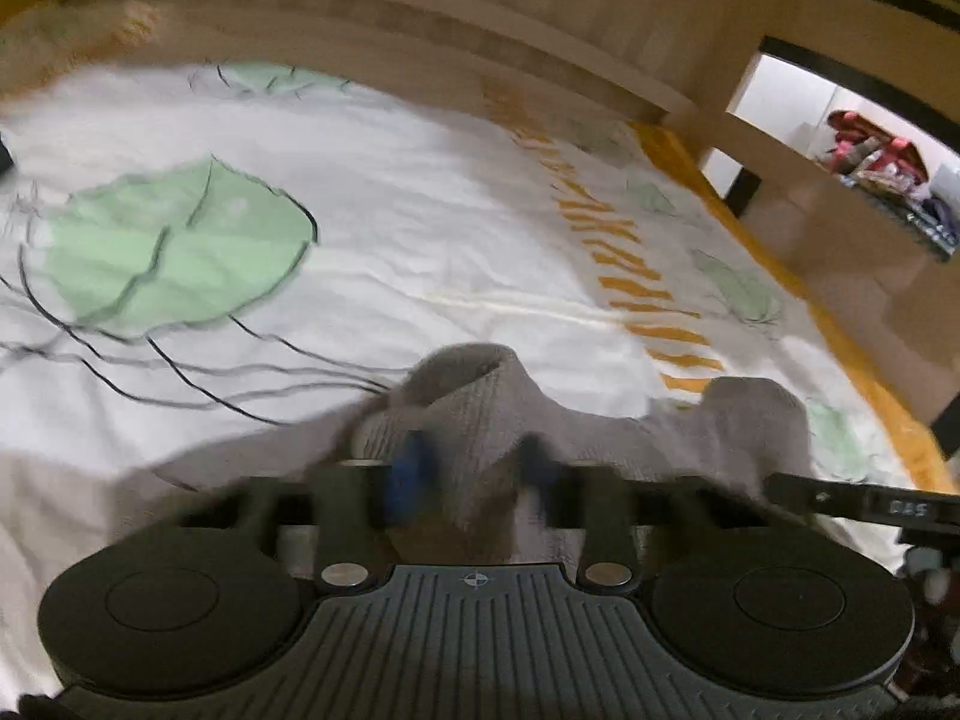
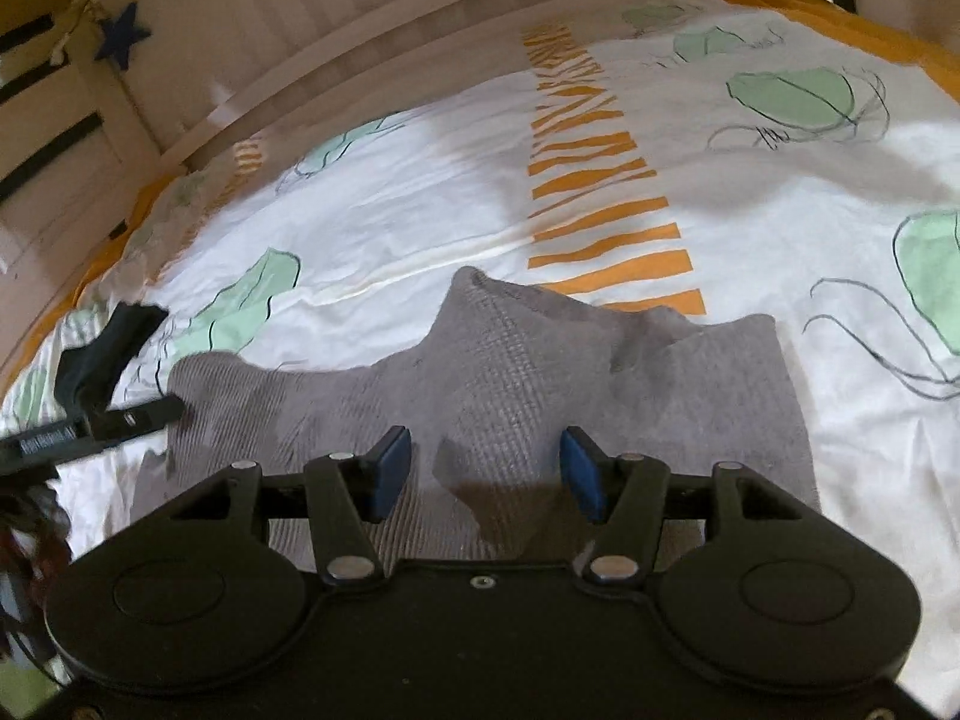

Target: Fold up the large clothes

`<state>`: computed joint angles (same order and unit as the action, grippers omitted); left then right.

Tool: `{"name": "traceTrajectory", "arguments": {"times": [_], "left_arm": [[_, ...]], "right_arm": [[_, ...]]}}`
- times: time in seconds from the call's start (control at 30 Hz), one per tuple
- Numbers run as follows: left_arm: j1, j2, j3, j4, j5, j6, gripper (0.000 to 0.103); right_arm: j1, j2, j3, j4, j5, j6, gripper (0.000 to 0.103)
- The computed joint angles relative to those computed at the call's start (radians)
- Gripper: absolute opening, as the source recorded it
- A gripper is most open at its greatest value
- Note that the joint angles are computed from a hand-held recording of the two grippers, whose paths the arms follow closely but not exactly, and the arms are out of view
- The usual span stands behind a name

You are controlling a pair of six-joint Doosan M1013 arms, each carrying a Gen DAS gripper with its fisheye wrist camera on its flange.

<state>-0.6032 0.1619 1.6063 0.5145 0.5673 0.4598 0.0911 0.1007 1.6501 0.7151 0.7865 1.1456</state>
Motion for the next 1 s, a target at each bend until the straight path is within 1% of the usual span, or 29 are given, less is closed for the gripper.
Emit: {"name": "traceTrajectory", "arguments": {"times": [0.03,0.1,0.13,0.2,0.23,0.3,0.37,0.4,0.43,0.47,0.5,0.53,0.57,0.6,0.63,0.67,0.7,0.73,0.77,0.8,0.87,0.93,1.0], "left_arm": [[-0.002,-0.003,0.005,0.034,-0.002,-0.042,0.016],[-0.003,-0.019,0.029,0.114,-0.033,-0.129,0.014],[-0.001,-0.026,0.038,0.127,-0.041,-0.142,0.014],[0.005,-0.032,0.044,0.097,-0.011,-0.106,0.014],[0.009,-0.030,0.043,0.078,0.018,-0.088,0.014],[0.018,-0.023,0.040,0.050,0.077,-0.083,0.014],[0.028,-0.017,0.042,0.029,0.139,-0.087,0.014],[0.032,-0.020,0.051,0.030,0.143,-0.091,0.014],[0.037,-0.029,0.065,0.030,0.121,-0.102,0.014],[0.036,-0.037,0.071,0.039,0.118,-0.124,0.014],[0.031,-0.044,0.072,0.057,0.127,-0.146,0.014],[0.025,-0.051,0.073,0.075,0.133,-0.155,0.016],[0.015,-0.057,0.072,0.100,0.145,-0.159,0.022],[0.002,-0.064,0.069,0.128,0.158,-0.168,0.026],[-0.011,-0.073,0.071,0.161,0.161,-0.184,0.027],[-0.024,-0.080,0.071,0.194,0.156,-0.204,0.032],[-0.035,-0.082,0.067,0.219,0.150,-0.216,0.041],[-0.048,-0.085,0.063,0.242,0.142,-0.224,0.046],[-0.057,-0.084,0.057,0.254,0.127,-0.217,0.055],[-0.060,-0.078,0.049,0.251,0.107,-0.194,0.058],[-0.063,-0.058,0.021,0.210,0.076,-0.113,0.059],[-0.063,-0.029,-0.009,0.191,0.052,-0.069,0.059],[-0.061,-0.003,-0.032,0.196,0.040,-0.057,0.060]], "right_arm": [[0.000,0.004,-0.005,-0.003,0.010,0.008,0.047],[0.004,0.001,-0.011,-0.010,0.006,-0.002,0.013],[0.000,-0.006,-0.006,0.015,-0.008,-0.031,0.012],[-0.017,-0.017,0.007,0.090,-0.023,-0.089,0.012],[-0.020,-0.018,0.009,0.085,-0.028,-0.080,0.012],[-0.020,-0.007,0.006,0.010,-0.031,-0.007,0.012],[-0.021,0.009,0.006,-0.047,-0.015,0.063,0.012],[-0.025,0.015,0.012,-0.043,-0.009,0.072,0.009],[-0.030,0.013,0.026,-0.010,-0.024,0.054,0.009],[-0.034,0.011,0.031,0.008,-0.029,0.048,0.009],[-0.035,0.009,0.030,0.016,-0.027,0.044,0.016],[-0.033,0.005,0.029,0.017,-0.029,0.038,0.024],[-0.030,-0.002,0.031,0.013,-0.041,0.025,0.033],[-0.022,-0.016,0.036,-0.012,-0.071,0.020,0.048],[-0.015,-0.029,0.044,-0.028,-0.103,0.012,0.057],[-0.011,-0.045,0.056,-0.028,-0.142,-0.011,0.057],[-0.005,-0.060,0.069,-0.018,-0.183,-0.044,0.057],[0.001,-0.071,0.078,-0.008,-0.212,-0.077,0.057],[0.006,-0.081,0.086,0.023,-0.238,-0.134,0.057],[0.008,-0.084,0.089,0.062,-0.245,-0.188,0.057],[0.013,-0.078,0.081,0.152,-0.224,-0.303,0.057],[0.028,-0.062,0.061,0.162,-0.200,-0.331,0.057],[0.043,-0.042,0.040,0.161,-0.178,-0.356,0.057]]}}
